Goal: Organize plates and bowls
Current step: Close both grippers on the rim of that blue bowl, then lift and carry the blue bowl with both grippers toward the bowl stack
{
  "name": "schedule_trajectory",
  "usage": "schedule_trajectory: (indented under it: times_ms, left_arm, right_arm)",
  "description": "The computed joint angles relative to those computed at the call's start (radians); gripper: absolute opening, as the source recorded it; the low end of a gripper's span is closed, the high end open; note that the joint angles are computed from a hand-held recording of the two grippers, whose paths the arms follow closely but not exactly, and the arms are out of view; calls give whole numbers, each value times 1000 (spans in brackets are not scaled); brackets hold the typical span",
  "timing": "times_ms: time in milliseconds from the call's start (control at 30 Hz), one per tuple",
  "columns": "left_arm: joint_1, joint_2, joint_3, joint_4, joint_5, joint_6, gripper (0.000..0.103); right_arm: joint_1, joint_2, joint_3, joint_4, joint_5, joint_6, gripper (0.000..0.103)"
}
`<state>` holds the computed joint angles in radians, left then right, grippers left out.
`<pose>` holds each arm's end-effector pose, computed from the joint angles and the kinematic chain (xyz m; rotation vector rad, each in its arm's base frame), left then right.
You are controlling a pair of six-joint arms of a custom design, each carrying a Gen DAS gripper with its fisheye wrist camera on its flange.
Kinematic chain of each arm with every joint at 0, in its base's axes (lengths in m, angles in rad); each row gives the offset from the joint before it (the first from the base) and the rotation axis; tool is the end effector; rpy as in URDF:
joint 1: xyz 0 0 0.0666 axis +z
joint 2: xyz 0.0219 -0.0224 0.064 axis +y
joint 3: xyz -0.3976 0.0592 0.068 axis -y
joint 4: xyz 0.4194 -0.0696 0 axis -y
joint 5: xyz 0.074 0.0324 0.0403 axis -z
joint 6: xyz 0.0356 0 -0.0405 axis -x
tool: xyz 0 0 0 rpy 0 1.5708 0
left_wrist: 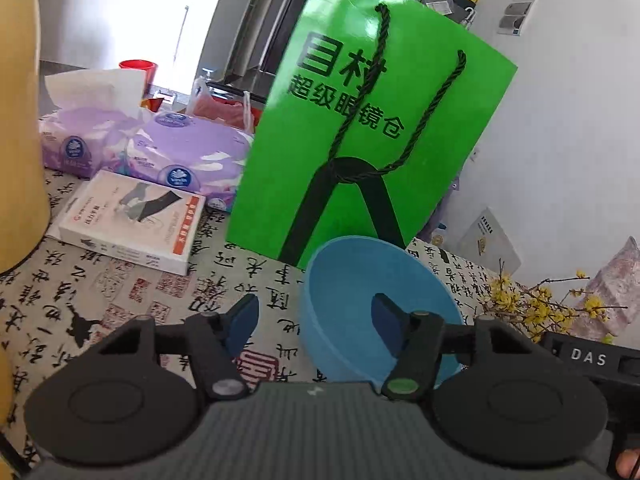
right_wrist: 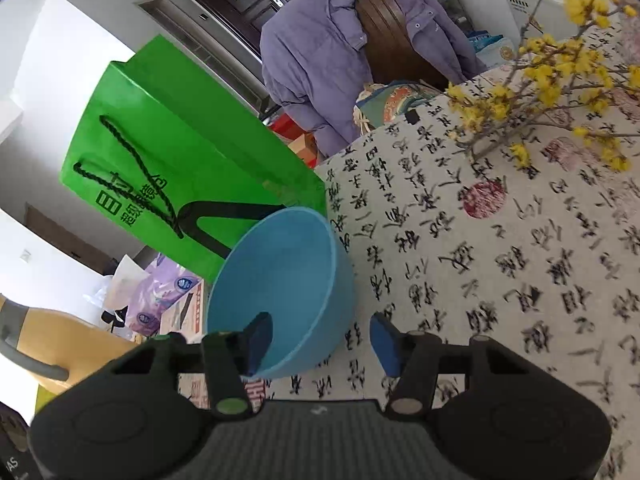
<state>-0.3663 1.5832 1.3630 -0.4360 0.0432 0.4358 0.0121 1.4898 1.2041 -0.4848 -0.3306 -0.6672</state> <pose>0.5509 -0.2134 0.3687 -0.0548 2.2700 -0.4813 0.5369 0.0177 0.3391 0.6111 2.3243 0.7149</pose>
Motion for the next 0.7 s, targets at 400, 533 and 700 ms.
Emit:
schedule_trajectory:
  times_ms: [400,533,700]
  left_arm:
    - [-11,43,12,-12,-22,74,12]
    - [-20,5,-16,-23,-54,72,7]
    - [-41,-105,-85,-22,-80,65,7]
  right_arm:
    - [53,45,1,69,139,107,18]
    - [73,16,-12,28,181,168,12]
    - [104,-75,-74,49,255,204,10]
